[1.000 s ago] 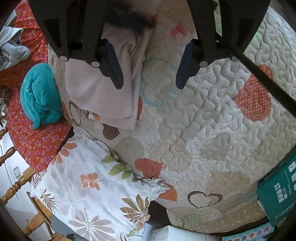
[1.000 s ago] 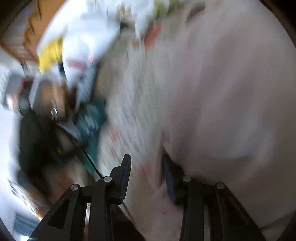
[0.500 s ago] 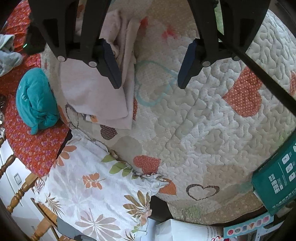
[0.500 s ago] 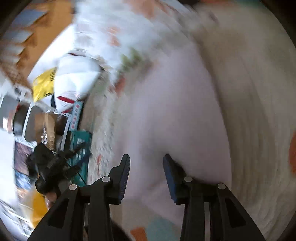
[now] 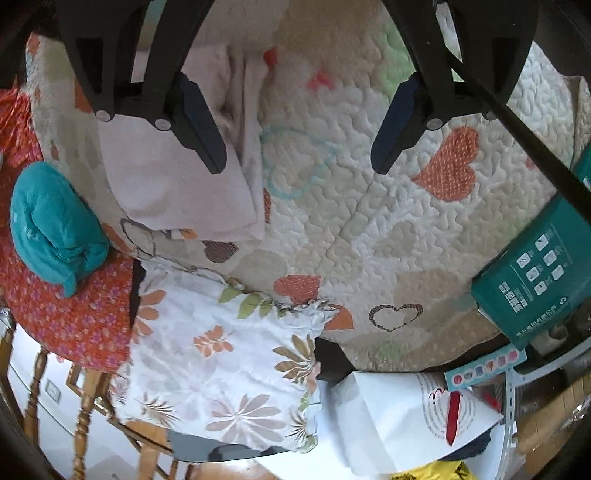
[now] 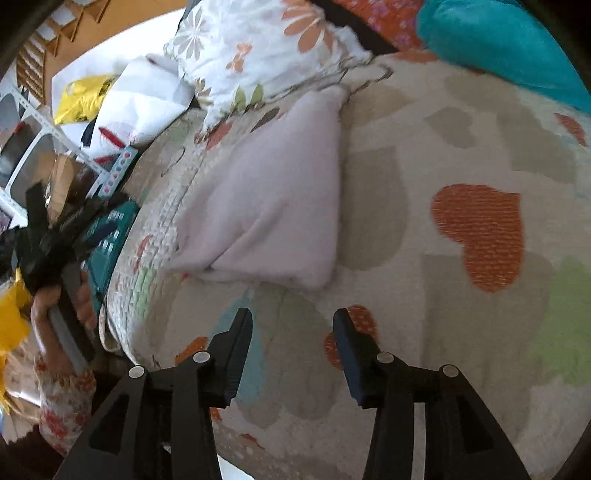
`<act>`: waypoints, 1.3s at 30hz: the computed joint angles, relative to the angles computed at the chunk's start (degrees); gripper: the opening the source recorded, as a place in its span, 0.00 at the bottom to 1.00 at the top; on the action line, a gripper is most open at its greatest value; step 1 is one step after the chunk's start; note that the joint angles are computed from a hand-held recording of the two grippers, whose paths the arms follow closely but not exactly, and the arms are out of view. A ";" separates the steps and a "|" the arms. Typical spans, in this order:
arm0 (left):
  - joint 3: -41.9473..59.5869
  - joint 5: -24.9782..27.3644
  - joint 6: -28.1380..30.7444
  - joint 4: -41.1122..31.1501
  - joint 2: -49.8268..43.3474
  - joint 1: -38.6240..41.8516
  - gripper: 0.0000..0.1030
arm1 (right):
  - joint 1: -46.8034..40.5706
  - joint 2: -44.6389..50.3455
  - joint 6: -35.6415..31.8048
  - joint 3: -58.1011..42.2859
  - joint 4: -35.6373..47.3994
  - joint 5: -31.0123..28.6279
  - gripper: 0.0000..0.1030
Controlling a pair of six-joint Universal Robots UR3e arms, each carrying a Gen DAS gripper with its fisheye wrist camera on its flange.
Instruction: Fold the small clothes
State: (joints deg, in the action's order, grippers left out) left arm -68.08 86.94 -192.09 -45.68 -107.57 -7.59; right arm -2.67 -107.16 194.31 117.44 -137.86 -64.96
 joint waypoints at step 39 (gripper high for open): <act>-22.85 16.43 -1.93 6.57 6.21 -17.94 1.00 | 25.83 13.85 10.29 -9.57 0.48 -39.92 0.68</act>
